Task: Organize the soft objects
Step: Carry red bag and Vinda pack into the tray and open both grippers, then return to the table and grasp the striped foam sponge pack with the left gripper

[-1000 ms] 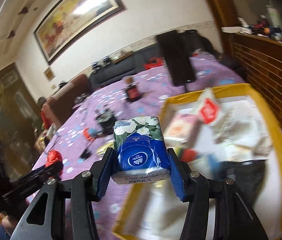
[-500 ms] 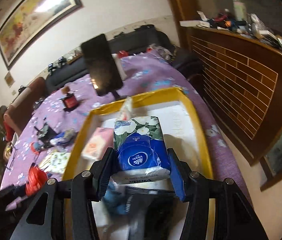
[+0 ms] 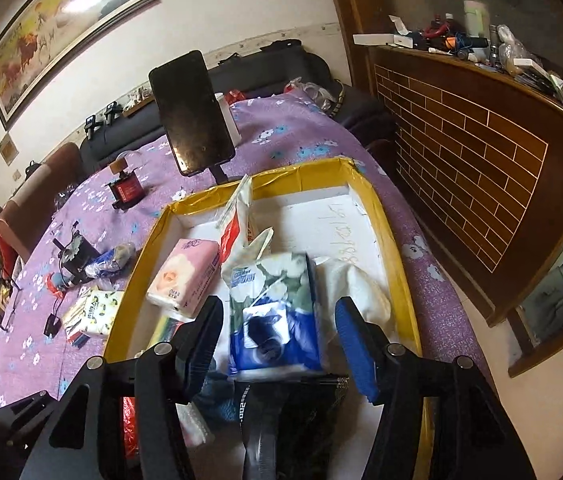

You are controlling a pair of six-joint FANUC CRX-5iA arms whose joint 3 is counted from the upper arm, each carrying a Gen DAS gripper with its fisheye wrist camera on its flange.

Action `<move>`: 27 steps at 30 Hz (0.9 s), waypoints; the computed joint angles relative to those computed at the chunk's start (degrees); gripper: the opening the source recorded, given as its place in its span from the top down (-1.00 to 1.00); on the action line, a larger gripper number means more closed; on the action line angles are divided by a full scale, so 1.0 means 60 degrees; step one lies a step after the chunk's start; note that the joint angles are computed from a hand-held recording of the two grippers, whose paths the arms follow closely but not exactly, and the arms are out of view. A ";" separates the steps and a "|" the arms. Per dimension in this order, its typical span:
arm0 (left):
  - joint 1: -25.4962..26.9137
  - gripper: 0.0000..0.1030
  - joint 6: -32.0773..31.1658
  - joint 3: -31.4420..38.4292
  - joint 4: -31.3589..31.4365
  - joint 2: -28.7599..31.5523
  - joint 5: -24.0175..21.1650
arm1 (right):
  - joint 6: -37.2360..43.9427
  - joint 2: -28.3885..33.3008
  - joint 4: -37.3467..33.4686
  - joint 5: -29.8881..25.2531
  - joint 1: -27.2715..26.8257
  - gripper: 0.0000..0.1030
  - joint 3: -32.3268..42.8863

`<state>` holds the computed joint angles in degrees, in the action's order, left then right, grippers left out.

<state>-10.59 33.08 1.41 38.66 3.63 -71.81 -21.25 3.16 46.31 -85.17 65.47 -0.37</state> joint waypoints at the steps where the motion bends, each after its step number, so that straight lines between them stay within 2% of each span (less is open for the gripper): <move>1: 0.0029 -0.11 -0.0032 -0.0021 0.0036 -0.0015 -0.0022 | -0.0046 0.0000 0.0026 -0.0005 0.0019 -0.22 0.0004; 9: 0.0340 -0.15 -0.0218 -0.0182 0.0418 -0.0166 -0.0206 | -0.0110 0.0245 0.0580 -0.0149 0.0262 -0.23 0.0316; 18: 0.0982 -0.15 -0.0240 -0.0317 0.0858 -0.0252 -0.0217 | 0.0540 0.0914 0.0670 0.0315 0.0187 -0.23 0.1132; 27: 0.2306 -0.15 -0.0362 -0.0540 0.1167 -0.0194 0.0069 | 0.1639 0.1655 0.0263 0.1047 -0.0041 -0.23 0.2187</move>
<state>3.25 30.91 -1.82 45.66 2.46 -71.40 -11.41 13.09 47.89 -78.89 65.23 12.75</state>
